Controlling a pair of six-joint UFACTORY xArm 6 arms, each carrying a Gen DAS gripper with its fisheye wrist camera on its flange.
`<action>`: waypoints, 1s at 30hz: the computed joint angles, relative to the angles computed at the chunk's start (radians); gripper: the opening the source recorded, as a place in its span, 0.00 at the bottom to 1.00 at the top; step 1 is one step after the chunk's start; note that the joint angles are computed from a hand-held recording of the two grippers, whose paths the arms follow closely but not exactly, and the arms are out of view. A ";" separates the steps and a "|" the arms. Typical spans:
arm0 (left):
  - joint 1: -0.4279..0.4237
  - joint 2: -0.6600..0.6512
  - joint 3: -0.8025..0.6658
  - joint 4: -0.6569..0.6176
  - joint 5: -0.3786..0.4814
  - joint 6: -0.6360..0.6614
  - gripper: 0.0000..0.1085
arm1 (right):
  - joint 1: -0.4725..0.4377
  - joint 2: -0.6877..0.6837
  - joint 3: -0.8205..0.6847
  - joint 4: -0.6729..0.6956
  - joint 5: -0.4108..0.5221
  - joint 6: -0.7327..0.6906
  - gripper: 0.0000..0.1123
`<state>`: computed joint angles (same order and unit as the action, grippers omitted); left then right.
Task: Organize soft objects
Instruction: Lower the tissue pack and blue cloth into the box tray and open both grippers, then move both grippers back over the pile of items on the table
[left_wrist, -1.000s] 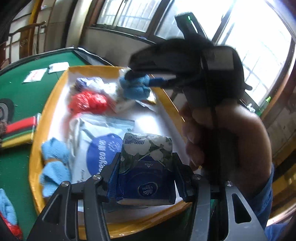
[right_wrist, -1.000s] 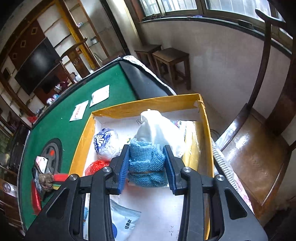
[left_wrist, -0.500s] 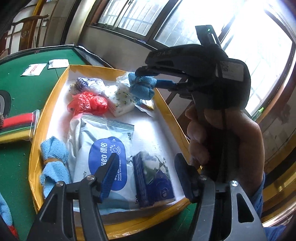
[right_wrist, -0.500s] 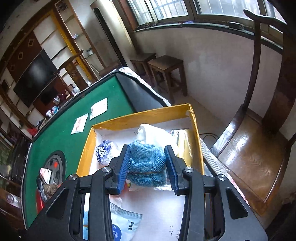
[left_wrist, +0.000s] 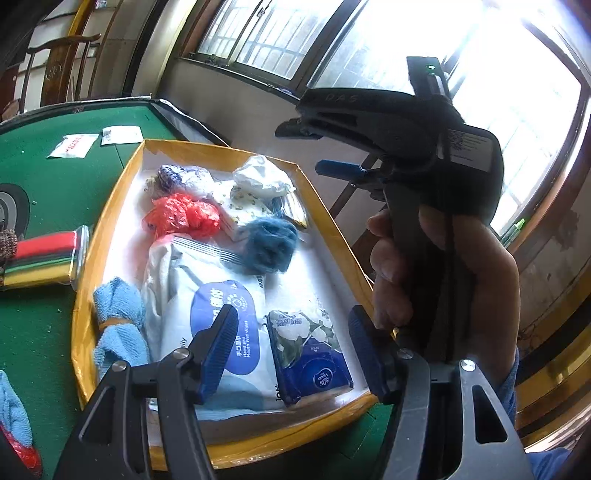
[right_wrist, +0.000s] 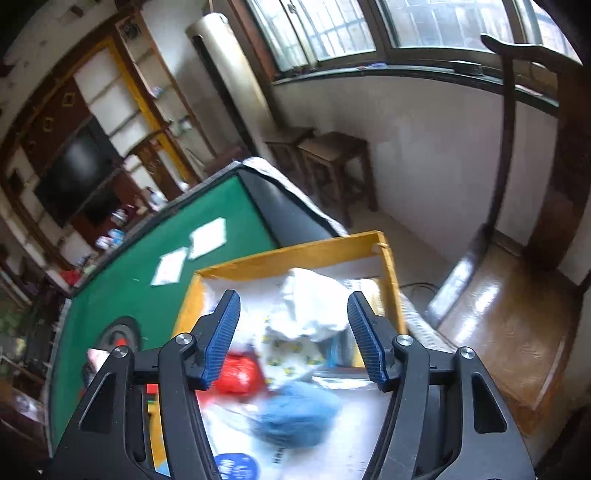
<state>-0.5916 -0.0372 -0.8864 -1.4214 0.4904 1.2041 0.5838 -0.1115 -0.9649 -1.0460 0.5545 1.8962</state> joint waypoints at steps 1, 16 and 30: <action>0.003 -0.003 0.002 -0.004 0.000 0.002 0.58 | 0.000 0.000 0.000 -0.022 -0.011 0.016 0.54; 0.153 -0.122 0.088 -0.034 -0.112 0.071 0.58 | 0.008 0.043 -0.037 -0.061 -0.042 0.032 0.54; 0.450 -0.020 0.067 0.217 -0.324 -0.317 0.58 | 0.034 0.162 -0.136 -0.052 -0.176 -0.069 0.54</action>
